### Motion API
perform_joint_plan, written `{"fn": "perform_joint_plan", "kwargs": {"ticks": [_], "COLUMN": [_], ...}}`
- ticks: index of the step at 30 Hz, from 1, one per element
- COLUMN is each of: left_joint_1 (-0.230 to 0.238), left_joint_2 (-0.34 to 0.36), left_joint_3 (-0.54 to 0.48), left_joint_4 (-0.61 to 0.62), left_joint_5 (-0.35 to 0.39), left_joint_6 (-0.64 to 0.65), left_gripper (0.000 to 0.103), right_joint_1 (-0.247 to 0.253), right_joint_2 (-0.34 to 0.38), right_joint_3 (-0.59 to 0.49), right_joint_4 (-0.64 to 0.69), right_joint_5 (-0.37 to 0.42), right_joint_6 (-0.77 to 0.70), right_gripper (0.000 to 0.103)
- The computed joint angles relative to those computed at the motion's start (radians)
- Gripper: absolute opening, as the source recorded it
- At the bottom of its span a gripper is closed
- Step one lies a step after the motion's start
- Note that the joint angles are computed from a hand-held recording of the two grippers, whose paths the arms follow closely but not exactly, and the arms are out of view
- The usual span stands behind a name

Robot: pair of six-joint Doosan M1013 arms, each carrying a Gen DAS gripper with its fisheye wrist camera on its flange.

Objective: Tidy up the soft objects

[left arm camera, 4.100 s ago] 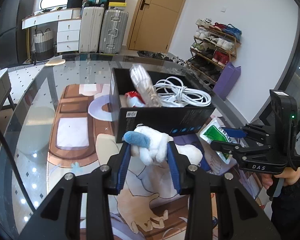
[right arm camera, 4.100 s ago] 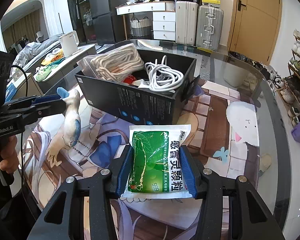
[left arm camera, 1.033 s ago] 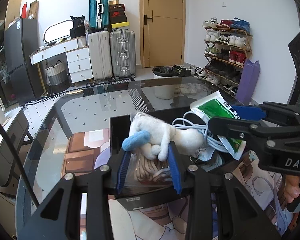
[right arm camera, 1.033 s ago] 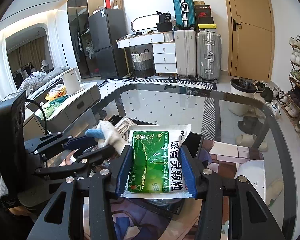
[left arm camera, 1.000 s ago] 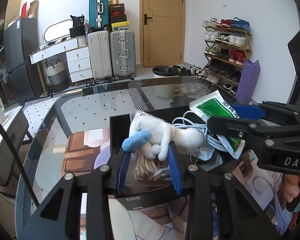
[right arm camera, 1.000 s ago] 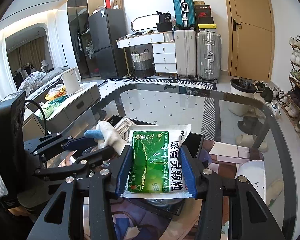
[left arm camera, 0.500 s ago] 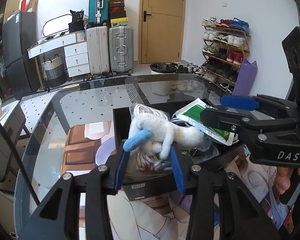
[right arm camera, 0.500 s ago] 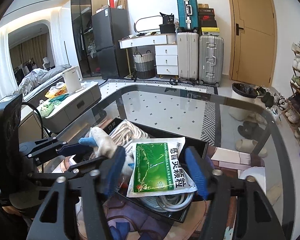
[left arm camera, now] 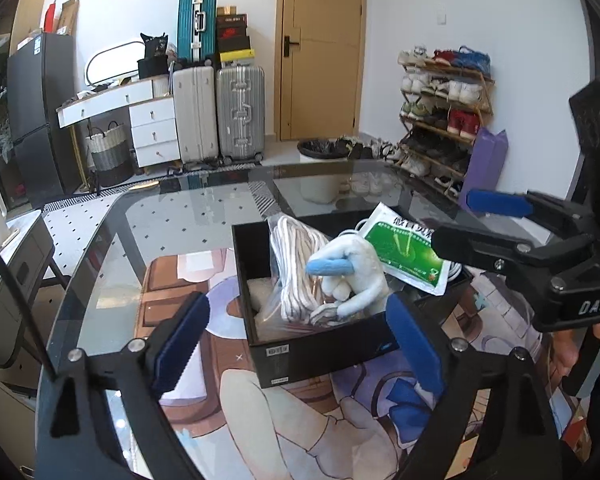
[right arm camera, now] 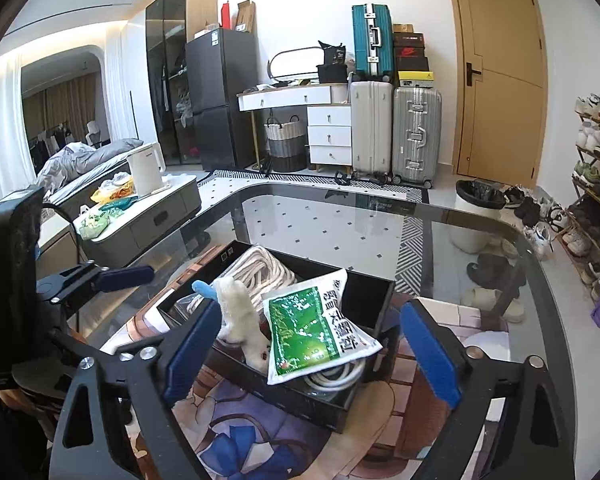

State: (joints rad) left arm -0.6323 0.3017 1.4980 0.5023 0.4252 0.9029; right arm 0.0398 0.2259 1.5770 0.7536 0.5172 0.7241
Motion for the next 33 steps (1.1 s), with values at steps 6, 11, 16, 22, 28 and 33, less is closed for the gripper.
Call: {"fn": "perform_joint_plan", "kwargs": {"ticks": [6, 11, 16, 22, 28, 33], "left_joint_1": [-0.005, -0.010, -0.016, -0.023, -0.025, -0.031], "left_joint_2": [-0.015, -0.023, -0.037, -0.048, -0.055, -0.052], "left_joint_3": [0.028, 0.051, 0.083, 0.107, 0.126, 0.125], "left_joint_4": [0.093, 0.161, 0.297, 0.428, 0.472, 0.519], "left_joint_5": [-0.019, -0.026, -0.045, -0.037, -0.027, -0.010], "left_joint_6": [-0.102, -0.185, -0.333, -0.482, -0.543, -0.597], "left_gripper": [0.103, 0.103, 0.103, 0.103, 0.103, 0.103], "right_joint_1": [-0.009, -0.009, -0.015, -0.022, -0.027, -0.032], "right_joint_2": [-0.016, -0.041, -0.068, -0.092, -0.094, -0.100], "right_joint_3": [0.037, 0.085, 0.138, 0.187, 0.201, 0.214], "right_joint_4": [0.065, 0.178, 0.322, 0.456, 0.473, 0.517], "right_joint_5": [-0.012, -0.048, -0.069, -0.084, -0.077, -0.077], "right_joint_6": [-0.049, -0.193, -0.348, -0.482, -0.492, -0.533], "right_gripper": [0.101, 0.102, 0.102, 0.102, 0.102, 0.102]}}
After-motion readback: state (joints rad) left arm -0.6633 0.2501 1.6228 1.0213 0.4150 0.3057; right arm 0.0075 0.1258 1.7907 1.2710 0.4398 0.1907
